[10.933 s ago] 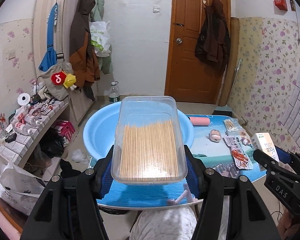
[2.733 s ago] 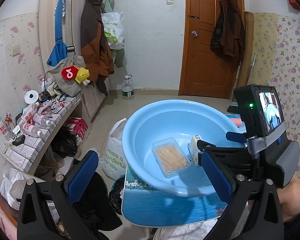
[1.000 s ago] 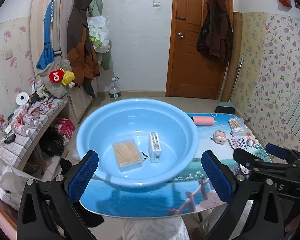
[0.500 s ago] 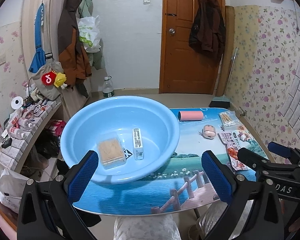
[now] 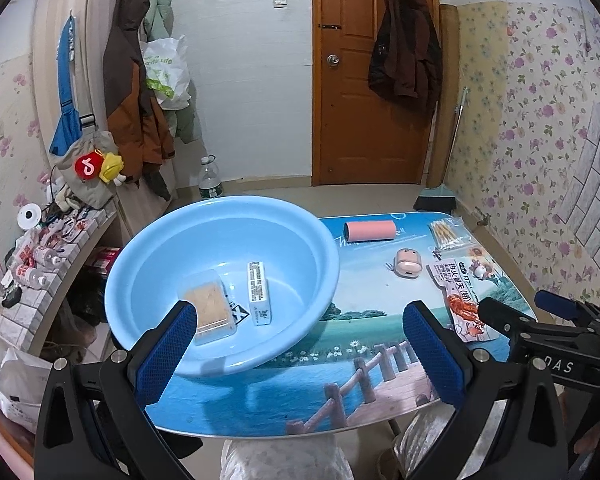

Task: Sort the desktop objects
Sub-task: 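Withdraw both tools from the basin back over the table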

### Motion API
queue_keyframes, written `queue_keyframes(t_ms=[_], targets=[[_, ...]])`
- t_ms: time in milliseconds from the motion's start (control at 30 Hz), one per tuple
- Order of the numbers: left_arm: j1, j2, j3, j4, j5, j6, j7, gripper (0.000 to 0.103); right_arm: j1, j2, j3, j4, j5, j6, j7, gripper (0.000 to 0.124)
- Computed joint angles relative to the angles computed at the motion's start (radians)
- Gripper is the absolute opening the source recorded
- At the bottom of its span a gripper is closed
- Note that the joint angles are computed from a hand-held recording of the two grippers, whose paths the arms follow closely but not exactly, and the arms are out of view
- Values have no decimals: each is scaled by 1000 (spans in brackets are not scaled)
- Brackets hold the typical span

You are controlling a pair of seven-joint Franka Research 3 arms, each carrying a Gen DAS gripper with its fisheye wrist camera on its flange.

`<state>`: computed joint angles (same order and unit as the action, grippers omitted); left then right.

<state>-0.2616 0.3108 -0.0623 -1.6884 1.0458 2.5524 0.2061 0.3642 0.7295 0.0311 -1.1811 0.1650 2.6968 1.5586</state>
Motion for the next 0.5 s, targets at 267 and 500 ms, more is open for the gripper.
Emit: queue_keyframes(t_ms=[267,500], targets=[[-19,79,-1,106,-49,-7,79,103,-25,24,-18,32,1,-8,22,103],[-50,192,10,264,-137,-26,205,103,-46,44,-34,65,-10,1,27,103]])
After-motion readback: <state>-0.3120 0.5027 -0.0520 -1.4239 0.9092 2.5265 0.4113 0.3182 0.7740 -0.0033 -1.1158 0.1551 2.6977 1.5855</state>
